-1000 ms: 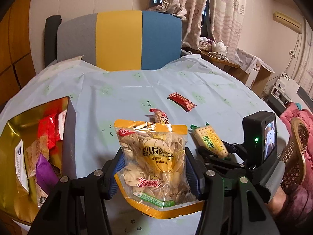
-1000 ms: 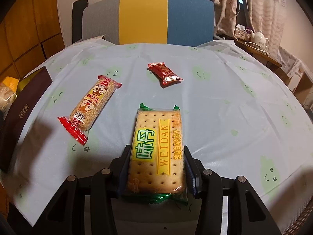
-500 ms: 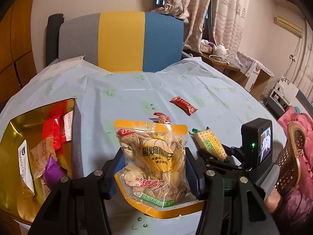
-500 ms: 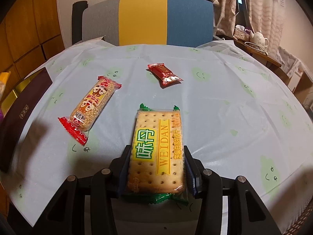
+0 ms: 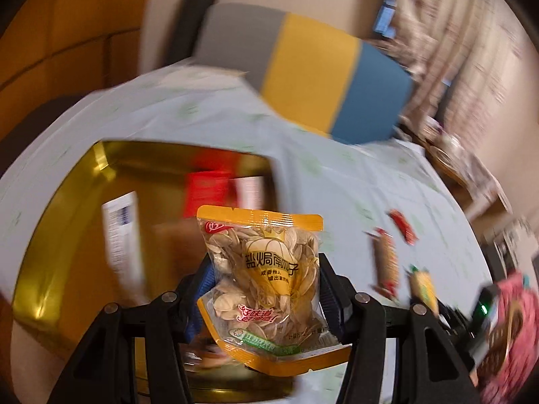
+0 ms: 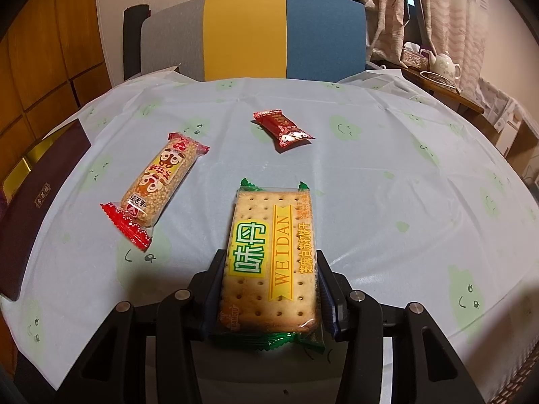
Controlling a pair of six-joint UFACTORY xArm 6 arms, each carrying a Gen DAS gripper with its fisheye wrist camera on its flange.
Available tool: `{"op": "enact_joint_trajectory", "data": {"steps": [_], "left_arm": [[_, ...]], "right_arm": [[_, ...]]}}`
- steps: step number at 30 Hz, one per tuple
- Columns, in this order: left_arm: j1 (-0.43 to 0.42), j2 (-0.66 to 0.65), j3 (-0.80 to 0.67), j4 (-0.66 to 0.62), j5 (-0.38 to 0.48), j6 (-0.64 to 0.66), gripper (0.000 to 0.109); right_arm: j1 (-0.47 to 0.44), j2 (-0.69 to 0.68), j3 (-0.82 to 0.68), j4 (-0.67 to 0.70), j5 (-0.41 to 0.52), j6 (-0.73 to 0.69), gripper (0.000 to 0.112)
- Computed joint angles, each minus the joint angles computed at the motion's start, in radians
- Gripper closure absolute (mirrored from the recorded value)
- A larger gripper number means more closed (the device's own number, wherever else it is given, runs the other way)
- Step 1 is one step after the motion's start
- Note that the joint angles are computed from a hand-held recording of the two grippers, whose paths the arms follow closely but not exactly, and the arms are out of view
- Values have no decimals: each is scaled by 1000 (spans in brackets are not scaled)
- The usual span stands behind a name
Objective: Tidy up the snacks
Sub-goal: 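Carry the seed bag over the gold tray and open the left gripper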
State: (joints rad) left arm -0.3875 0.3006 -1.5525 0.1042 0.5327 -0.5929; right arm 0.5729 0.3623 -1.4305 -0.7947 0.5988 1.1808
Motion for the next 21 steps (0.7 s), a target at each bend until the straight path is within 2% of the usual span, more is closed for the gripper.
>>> {"op": "enact_joint_trajectory", "data": {"steps": [6,9,11,13,16,18,19,21], "left_arm": [[91,74,-101,-82,82,-29,51],[117,127,-175,-57,112,-66,51],[129,191,-268,-43,171,-69,51],[143,244,-330,-75,188,-53,51],[154,360,-502,-64,326,-44,50],[157,414,-573,-68,378,-6,49],[156,422,-583,-57,395,-16,49],[156,403,-541,-56,372,-21,48]], "right_arm": [[-2,0,3,-9,-8,11,62],[-3,2,1,-7,-8,9,62],[-2,4,-1,-5,-6,6,62],[-2,6,-5,-3,-3,2,62],[0,8,-7,-3,1,2,62],[1,9,-11,-1,5,-2,62],[1,10,-13,1,7,-4,62],[2,11,-16,4,11,-8,62]]}}
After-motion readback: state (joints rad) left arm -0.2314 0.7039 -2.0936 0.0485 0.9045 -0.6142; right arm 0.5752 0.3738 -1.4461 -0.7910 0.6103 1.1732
